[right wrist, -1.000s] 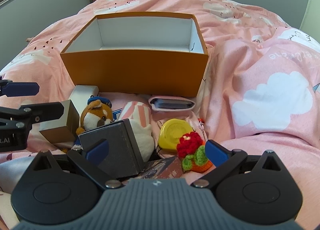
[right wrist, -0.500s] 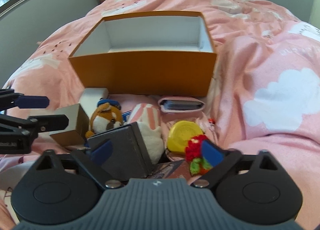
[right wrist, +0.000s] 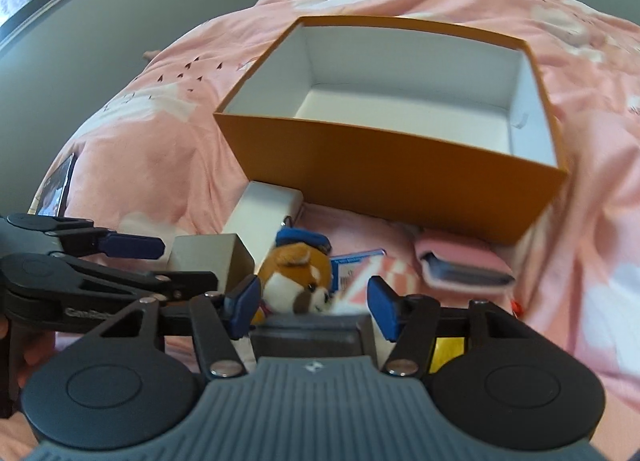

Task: Organize objects
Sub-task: 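Grasp the gold cube box with the left tool while the right grasps the white block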

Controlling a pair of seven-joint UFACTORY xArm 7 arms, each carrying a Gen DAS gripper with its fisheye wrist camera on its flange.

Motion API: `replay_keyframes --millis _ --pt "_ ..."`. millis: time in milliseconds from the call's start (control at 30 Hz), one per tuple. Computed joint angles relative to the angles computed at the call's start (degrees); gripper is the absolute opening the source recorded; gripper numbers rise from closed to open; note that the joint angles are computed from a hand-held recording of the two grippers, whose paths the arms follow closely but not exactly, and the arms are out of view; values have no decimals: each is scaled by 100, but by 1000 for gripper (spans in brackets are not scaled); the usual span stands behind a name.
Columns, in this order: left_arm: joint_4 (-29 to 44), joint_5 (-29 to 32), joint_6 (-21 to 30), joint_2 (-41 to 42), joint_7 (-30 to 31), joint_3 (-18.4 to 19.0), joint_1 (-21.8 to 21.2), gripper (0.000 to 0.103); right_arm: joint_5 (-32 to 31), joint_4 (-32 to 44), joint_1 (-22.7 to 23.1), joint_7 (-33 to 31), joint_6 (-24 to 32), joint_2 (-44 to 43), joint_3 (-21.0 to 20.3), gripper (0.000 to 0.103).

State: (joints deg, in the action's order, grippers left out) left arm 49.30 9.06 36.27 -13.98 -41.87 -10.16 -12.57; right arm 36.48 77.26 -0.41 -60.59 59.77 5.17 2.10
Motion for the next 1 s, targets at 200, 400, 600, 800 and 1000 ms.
replay_keyframes --millis 200,400,600,800,1000 --pt "210 -222 27 259 -160 81 11 87 -129 106 82 -287 -260 204 93 61" --pt "350 -462 138 534 68 162 -73 78 -272 403 43 -94 -286 494 148 62" --pt "219 -76 13 380 -16 121 -21 76 -412 711 -7 95 -100 716 203 62" --pt "94 204 -235 153 -139 112 145 76 -385 1223 -46 322 356 1004 310 62" --pt "165 967 -279 33 -609 23 510 76 -434 1992 53 1083 1059 1478 434 62"
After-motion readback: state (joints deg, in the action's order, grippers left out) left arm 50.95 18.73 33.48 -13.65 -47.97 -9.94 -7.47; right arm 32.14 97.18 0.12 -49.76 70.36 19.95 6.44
